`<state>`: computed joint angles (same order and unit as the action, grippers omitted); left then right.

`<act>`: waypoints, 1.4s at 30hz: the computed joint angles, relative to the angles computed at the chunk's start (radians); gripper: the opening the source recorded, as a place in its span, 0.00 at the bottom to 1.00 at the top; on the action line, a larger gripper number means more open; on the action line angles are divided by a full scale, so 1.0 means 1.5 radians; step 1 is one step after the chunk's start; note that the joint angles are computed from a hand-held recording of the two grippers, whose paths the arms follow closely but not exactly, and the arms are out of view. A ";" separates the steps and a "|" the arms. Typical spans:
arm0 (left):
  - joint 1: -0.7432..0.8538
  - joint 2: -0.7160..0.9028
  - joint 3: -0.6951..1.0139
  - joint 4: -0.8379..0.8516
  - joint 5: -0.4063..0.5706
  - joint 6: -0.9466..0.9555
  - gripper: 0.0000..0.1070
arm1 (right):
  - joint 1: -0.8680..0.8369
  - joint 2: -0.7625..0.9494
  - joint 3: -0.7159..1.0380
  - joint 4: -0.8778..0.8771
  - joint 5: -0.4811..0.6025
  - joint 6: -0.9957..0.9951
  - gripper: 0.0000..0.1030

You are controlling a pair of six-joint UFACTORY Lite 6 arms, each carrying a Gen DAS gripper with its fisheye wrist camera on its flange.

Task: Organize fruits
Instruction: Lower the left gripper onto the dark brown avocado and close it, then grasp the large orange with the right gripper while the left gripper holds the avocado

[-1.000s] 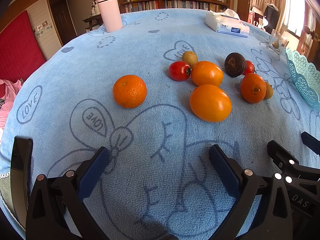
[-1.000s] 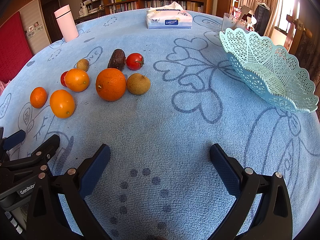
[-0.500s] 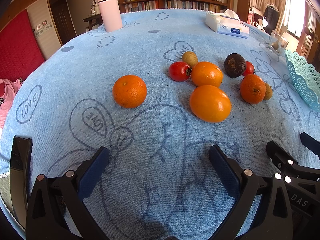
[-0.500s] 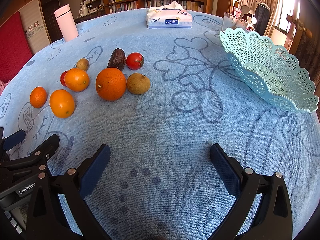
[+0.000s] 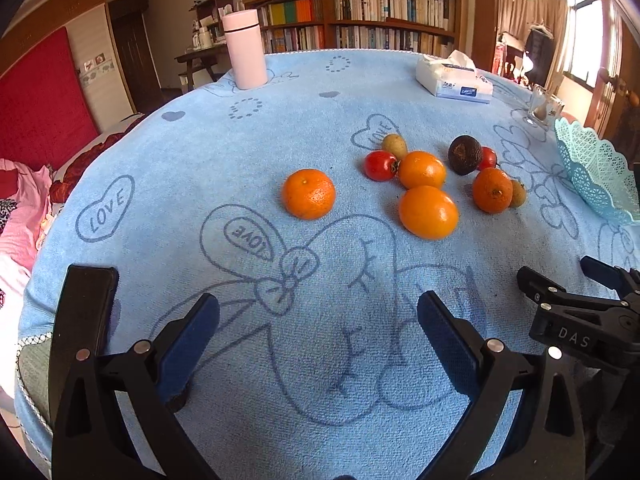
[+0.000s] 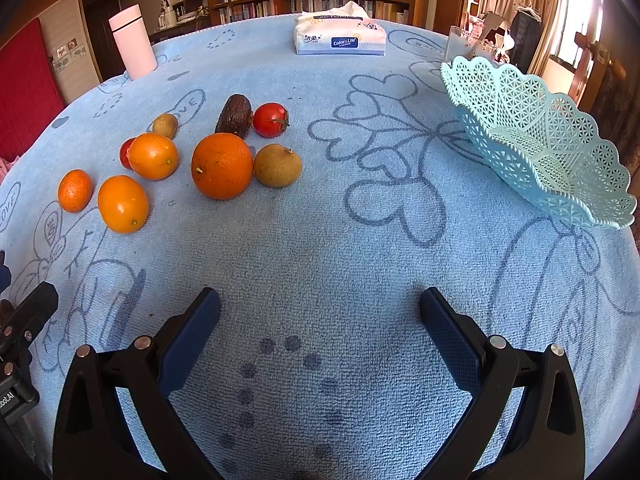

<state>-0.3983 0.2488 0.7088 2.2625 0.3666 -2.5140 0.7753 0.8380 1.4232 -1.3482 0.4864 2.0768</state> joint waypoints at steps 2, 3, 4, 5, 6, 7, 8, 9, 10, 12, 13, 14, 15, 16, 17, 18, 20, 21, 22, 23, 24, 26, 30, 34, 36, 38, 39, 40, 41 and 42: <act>0.016 -0.050 -0.047 0.010 0.006 -0.013 0.92 | 0.001 0.000 0.000 -0.001 0.001 0.002 0.98; 0.024 -0.078 -0.071 0.009 0.008 -0.013 0.92 | 0.001 0.000 -0.001 -0.003 0.001 0.004 0.98; 0.033 -0.107 -0.094 0.006 0.009 -0.009 0.92 | 0.001 0.000 0.000 -0.002 0.001 0.003 0.98; 0.041 -0.137 -0.118 0.002 0.011 -0.004 0.92 | 0.001 0.001 0.000 -0.002 0.001 0.003 0.98; 0.046 -0.166 -0.141 -0.007 0.015 0.005 0.92 | 0.001 0.001 0.000 -0.002 0.001 0.003 0.98; 0.050 -0.192 -0.163 -0.019 0.022 0.018 0.92 | 0.001 0.001 0.000 -0.003 0.001 0.004 0.98; 0.055 -0.214 -0.182 -0.030 0.027 0.030 0.92 | 0.001 0.001 -0.001 -0.003 0.001 0.004 0.98; 0.062 -0.233 -0.200 -0.034 0.029 0.037 0.92 | 0.001 0.001 0.000 -0.002 0.001 0.003 0.98; 0.071 -0.245 -0.213 -0.028 0.029 0.035 0.92 | 0.001 0.001 0.000 -0.002 0.001 0.003 0.98; 0.093 -0.253 -0.230 0.004 0.027 0.008 0.91 | 0.001 0.001 0.000 -0.002 0.001 0.003 0.98; 0.104 -0.247 -0.233 0.021 0.028 -0.006 0.90 | 0.001 0.001 0.000 -0.002 0.001 0.003 0.98; 0.118 -0.235 -0.232 0.052 0.026 -0.034 0.84 | 0.001 0.001 0.000 -0.002 0.001 0.003 0.98; 0.136 -0.217 -0.226 0.096 0.016 -0.072 0.76 | 0.001 0.001 0.001 -0.001 0.001 0.002 0.98; 0.157 -0.200 -0.219 0.152 0.003 -0.123 0.74 | 0.001 0.001 0.001 -0.001 0.001 0.002 0.98; 0.174 -0.183 -0.212 0.202 -0.002 -0.173 0.71 | 0.001 0.001 0.000 -0.002 0.001 0.003 0.98; 0.183 -0.163 -0.204 0.227 0.000 -0.202 0.68 | 0.001 0.001 0.001 -0.001 0.001 0.002 0.98; 0.191 -0.123 -0.185 0.241 0.007 -0.220 0.61 | 0.001 0.001 0.001 -0.001 0.001 0.002 0.98; 0.197 -0.104 -0.176 0.260 0.005 -0.239 0.52 | 0.001 0.001 0.001 -0.001 0.001 0.002 0.98; 0.204 -0.089 -0.167 0.282 0.000 -0.261 0.50 | 0.001 0.001 0.001 -0.002 0.001 0.003 0.98; 0.204 -0.087 -0.168 0.287 0.007 -0.271 0.49 | 0.001 0.001 0.001 -0.002 0.001 0.003 0.98; 0.200 -0.088 -0.168 0.278 0.012 -0.266 0.43 | 0.001 0.001 0.001 -0.003 0.001 0.004 0.98; 0.191 -0.087 -0.163 0.259 0.015 -0.251 0.38 | 0.000 -0.001 -0.004 -0.013 -0.002 0.014 0.98; 0.191 -0.085 -0.153 0.308 0.009 -0.292 0.38 | -0.001 -0.012 -0.018 -0.032 -0.013 0.027 0.98; 0.181 -0.086 -0.138 0.334 0.006 -0.312 0.38 | -0.005 -0.039 -0.039 -0.074 -0.055 0.050 0.98; 0.170 -0.085 -0.129 0.322 0.010 -0.299 0.38 | -0.002 -0.047 -0.032 -0.100 -0.071 0.067 0.98; 0.161 -0.079 -0.115 0.310 0.015 -0.285 0.38 | 0.000 -0.041 -0.004 -0.111 -0.088 0.063 0.98; 0.160 -0.076 -0.108 0.314 0.012 -0.287 0.38 | 0.001 -0.033 0.015 -0.105 -0.098 0.051 0.97; 0.161 -0.074 -0.102 0.322 0.009 -0.294 0.38 | 0.000 -0.021 0.041 -0.087 -0.109 0.025 0.97; 0.161 -0.071 -0.095 0.324 0.006 -0.294 0.38 | 0.001 -0.006 0.069 -0.064 -0.118 -0.006 0.93; 0.160 -0.068 -0.089 0.321 0.005 -0.289 0.38 | 0.003 0.012 0.102 -0.024 -0.121 -0.052 0.88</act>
<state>-0.1580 0.1475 0.5752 2.7445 0.3742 -2.9470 0.7794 0.8560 1.5756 -1.3846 0.3045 1.9990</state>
